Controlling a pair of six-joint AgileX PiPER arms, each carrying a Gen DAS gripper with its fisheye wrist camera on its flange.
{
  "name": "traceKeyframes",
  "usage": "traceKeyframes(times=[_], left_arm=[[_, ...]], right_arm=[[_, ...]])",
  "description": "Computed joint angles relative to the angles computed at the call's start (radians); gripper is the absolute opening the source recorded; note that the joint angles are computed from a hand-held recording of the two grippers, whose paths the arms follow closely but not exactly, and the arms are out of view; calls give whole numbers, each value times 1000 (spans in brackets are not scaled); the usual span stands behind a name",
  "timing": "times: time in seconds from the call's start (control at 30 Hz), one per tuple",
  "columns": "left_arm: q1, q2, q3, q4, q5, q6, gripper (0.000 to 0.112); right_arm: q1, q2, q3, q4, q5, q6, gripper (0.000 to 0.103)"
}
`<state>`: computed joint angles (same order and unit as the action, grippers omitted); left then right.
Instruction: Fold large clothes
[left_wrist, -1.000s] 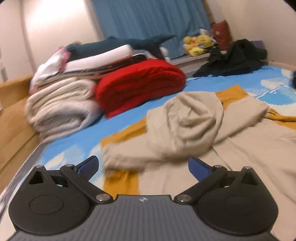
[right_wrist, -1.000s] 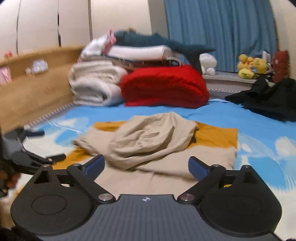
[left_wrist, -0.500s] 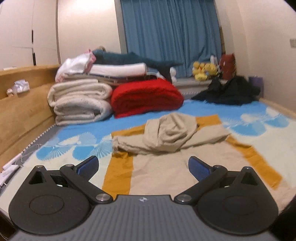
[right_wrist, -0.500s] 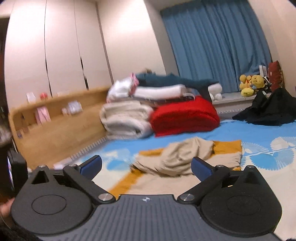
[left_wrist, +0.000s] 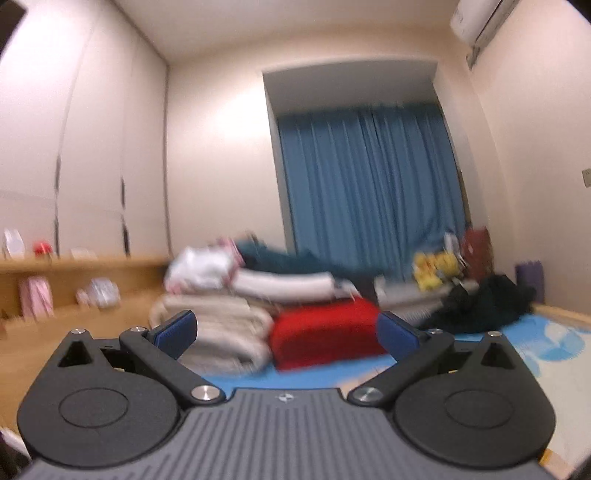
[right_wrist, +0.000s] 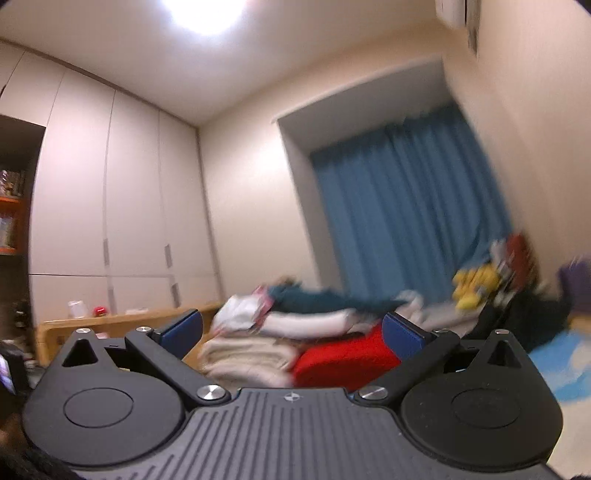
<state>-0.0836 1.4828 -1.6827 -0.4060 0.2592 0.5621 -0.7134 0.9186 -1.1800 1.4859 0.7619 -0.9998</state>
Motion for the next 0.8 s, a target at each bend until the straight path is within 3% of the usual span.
traceKeyframes(times=[0.1,0.2,0.3,0.5,0.6,0.67,0.73,0.8], left_arm=[[-17,2,-64,172,-32,-109,103],[-29,48,-123,256,30,-157,103],[-53,189,-196,373,171,-240,103],[-36,590,-350,518,326,-319,103],[1,768,-531,450,459,-294,103],[6,873,-654,491,537,-318,103],[-2,939,-713,551,567,-335,102],[2,945,-692,584,536,-315,101]], right_arm=[[-87,30,-68,-14,46,16,102],[-8,82,-79,-131,-25,34,102],[168,216,-72,-425,-144,231,102],[313,707,-152,-1025,-196,744,99],[332,929,-300,-1245,-105,1002,99],[324,1042,-383,-1257,-23,1059,99],[313,1128,-442,-1210,51,1075,99],[347,1104,-362,-1233,-16,1071,100]])
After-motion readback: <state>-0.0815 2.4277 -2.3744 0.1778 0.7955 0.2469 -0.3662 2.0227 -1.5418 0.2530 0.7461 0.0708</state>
